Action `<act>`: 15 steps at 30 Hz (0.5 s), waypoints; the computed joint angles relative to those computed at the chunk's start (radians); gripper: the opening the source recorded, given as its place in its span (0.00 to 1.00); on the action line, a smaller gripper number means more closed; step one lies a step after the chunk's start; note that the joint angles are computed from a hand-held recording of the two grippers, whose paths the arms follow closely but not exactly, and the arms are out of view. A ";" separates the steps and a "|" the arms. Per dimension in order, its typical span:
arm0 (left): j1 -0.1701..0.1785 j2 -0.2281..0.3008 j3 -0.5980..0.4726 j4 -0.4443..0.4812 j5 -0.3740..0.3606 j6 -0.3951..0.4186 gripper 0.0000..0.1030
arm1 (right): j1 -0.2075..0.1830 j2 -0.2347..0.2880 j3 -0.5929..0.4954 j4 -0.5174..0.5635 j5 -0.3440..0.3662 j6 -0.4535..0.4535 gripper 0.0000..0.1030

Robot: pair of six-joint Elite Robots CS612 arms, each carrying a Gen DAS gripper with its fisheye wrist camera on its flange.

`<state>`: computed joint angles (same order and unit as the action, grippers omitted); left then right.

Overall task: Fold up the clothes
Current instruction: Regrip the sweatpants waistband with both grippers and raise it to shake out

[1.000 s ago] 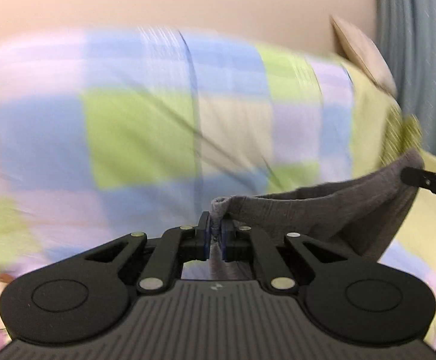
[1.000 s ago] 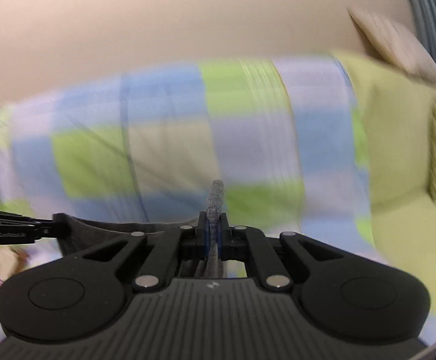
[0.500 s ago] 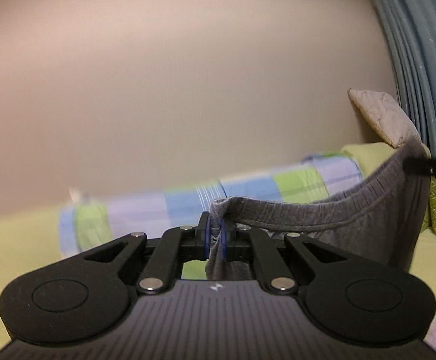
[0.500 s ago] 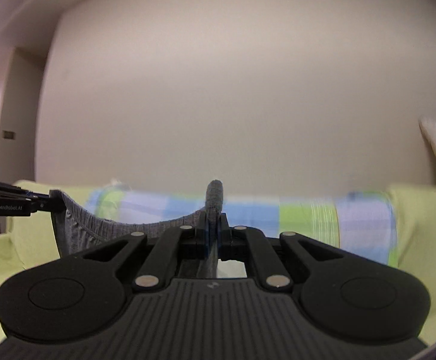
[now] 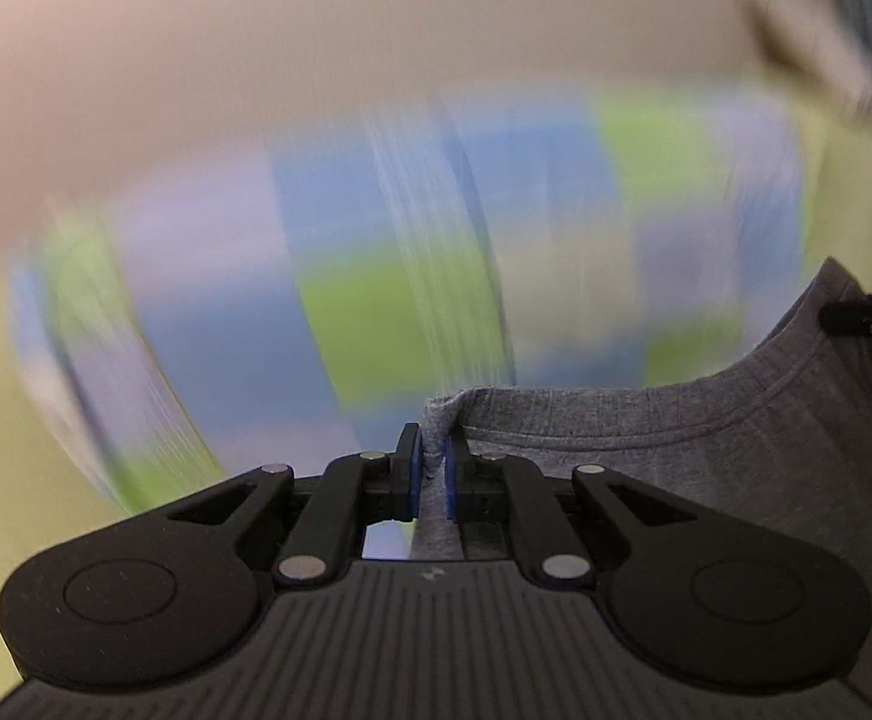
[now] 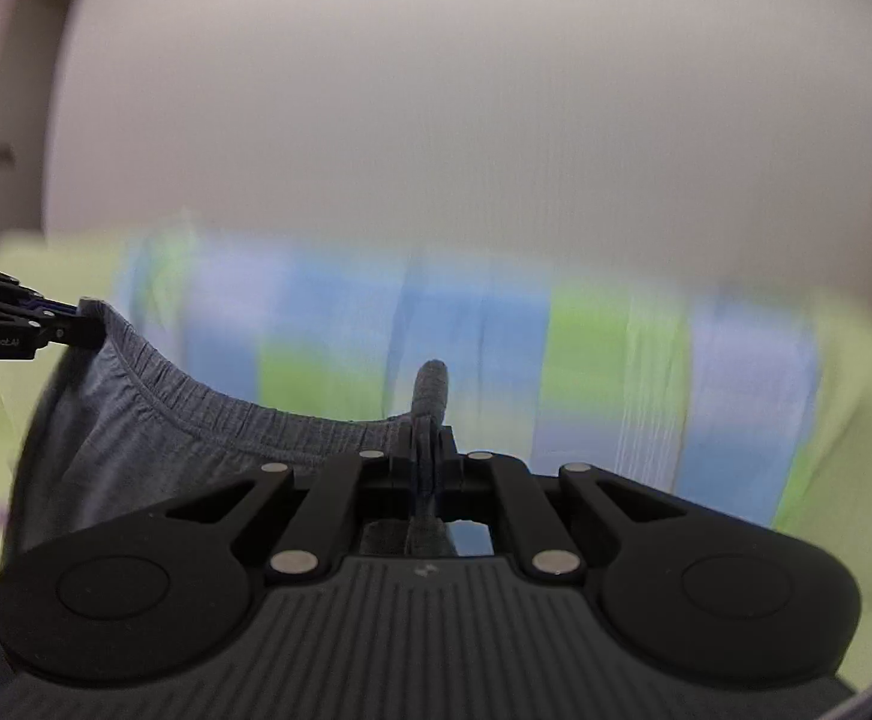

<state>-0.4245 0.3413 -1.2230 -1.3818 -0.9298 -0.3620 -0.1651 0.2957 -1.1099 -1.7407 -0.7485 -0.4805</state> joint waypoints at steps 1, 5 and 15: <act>0.017 0.008 0.041 0.003 -0.034 -0.002 0.06 | 0.021 0.004 0.039 0.025 -0.055 -0.023 0.03; 0.073 0.001 0.211 -0.038 -0.138 0.042 0.05 | 0.079 -0.006 0.216 0.008 -0.216 -0.016 0.03; 0.122 -0.099 0.499 -0.270 -0.179 0.090 0.06 | 0.121 -0.195 0.730 -0.306 -0.304 0.064 0.03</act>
